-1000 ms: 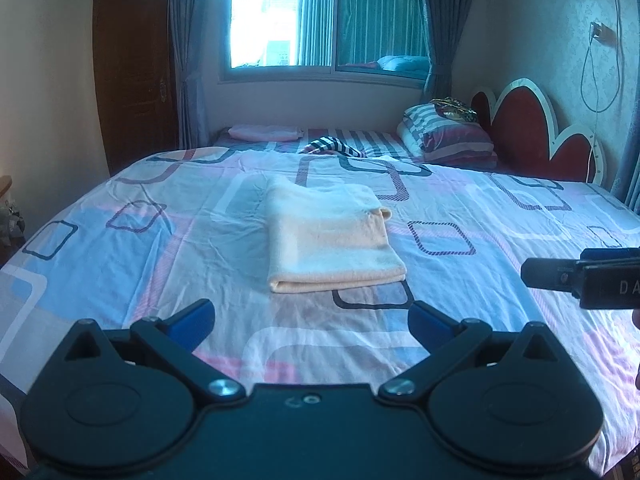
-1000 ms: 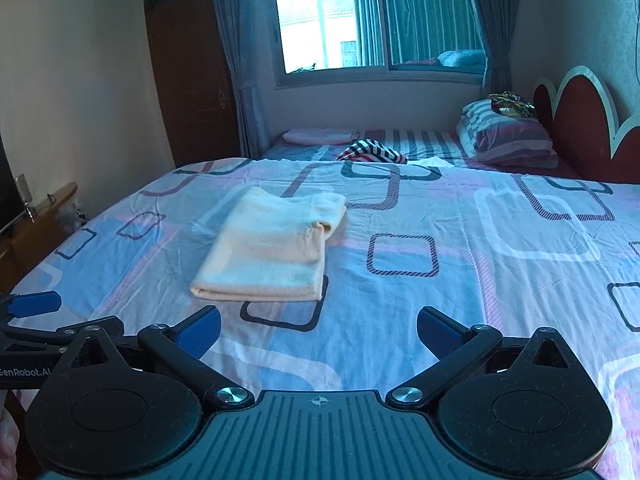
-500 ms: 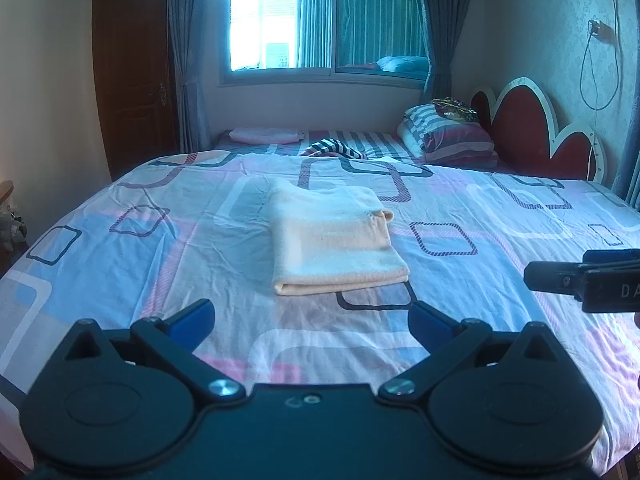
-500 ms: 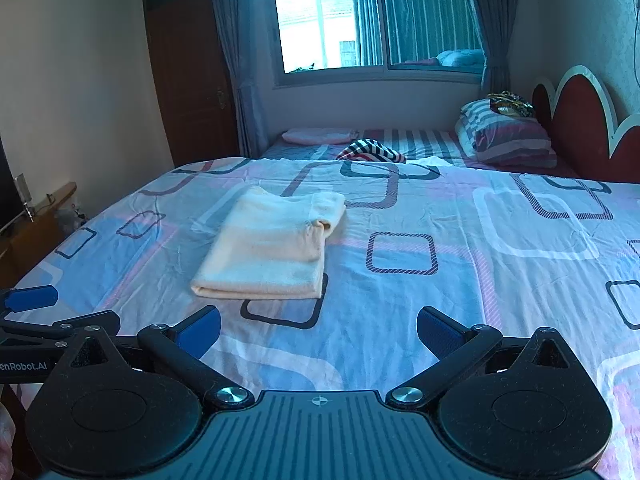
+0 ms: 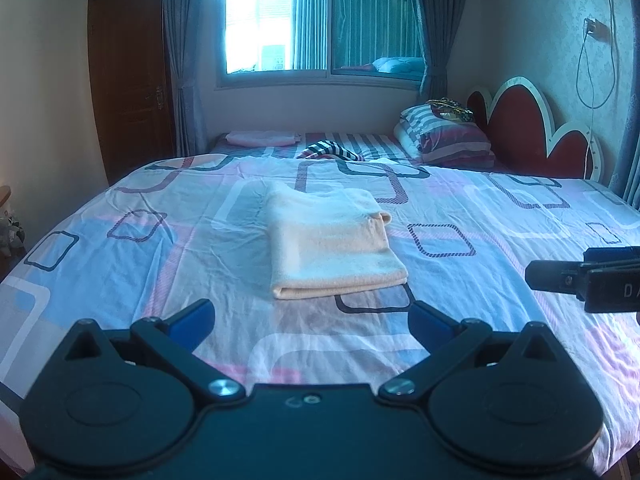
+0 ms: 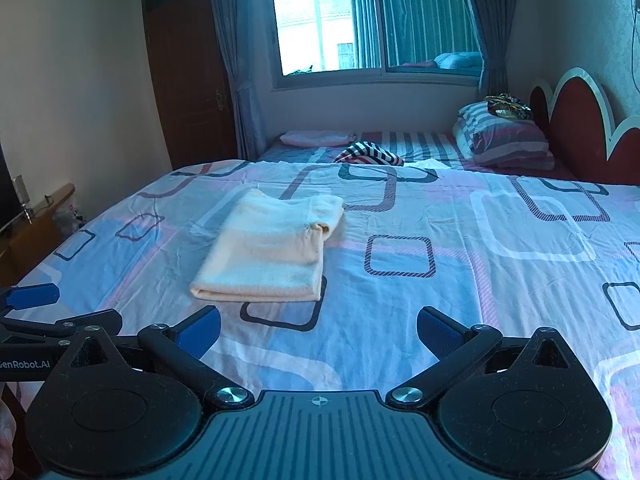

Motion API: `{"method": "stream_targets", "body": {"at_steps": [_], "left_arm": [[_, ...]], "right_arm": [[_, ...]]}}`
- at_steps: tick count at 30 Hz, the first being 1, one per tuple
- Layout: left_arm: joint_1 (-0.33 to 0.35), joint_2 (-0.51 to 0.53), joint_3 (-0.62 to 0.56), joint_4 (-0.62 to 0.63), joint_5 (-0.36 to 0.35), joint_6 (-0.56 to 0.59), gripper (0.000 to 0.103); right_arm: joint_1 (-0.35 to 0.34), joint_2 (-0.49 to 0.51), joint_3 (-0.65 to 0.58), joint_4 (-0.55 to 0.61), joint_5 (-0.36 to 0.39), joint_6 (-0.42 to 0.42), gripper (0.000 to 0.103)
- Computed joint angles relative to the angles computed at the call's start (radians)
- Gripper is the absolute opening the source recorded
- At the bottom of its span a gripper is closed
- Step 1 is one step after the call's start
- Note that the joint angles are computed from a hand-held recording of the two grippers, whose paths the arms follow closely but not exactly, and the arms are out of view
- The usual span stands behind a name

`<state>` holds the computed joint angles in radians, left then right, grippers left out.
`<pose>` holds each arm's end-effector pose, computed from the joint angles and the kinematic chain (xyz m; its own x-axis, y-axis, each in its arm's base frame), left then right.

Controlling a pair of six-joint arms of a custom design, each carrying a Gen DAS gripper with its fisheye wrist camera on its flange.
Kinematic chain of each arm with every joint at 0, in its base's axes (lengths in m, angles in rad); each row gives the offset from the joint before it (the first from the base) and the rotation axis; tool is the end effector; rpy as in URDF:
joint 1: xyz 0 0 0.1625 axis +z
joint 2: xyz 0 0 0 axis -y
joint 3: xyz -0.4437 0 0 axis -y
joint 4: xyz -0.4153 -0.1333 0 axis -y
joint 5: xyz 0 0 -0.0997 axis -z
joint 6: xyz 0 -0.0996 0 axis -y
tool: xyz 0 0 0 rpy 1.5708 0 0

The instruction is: Fold small clothes

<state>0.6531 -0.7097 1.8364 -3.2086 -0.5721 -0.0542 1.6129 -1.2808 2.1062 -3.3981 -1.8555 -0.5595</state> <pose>-0.3671 -0.5542 0.0783 -0.6922 0.1511 -0.7057 0.6562 0.5390 -0.5282 0.1281 -0.5379 0.3150 -0.8091 -0.1195 0.5754 -0.5334 0.5602 -0.6337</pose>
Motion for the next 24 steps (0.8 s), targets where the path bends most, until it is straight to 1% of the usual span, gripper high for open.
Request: {"method": "stream_targets", "body": {"at_steps": [13, 21, 24], "left_arm": [[0.006, -0.005, 0.005, -0.013, -0.005, -0.001, 0.102], [0.0, -0.005, 0.009, -0.009, 0.01, -0.01, 0.102], [0.001, -0.008, 0.011, -0.012, 0.002, -0.013, 0.102]], "right_arm": [[0.002, 0.003, -0.007, 0.012, 0.003, -0.007, 0.103], [-0.002, 0.004, -0.008, 0.02, 0.013, -0.012, 0.103], [-0.004, 0.002, -0.009, 0.023, 0.016, -0.013, 0.103]]}}
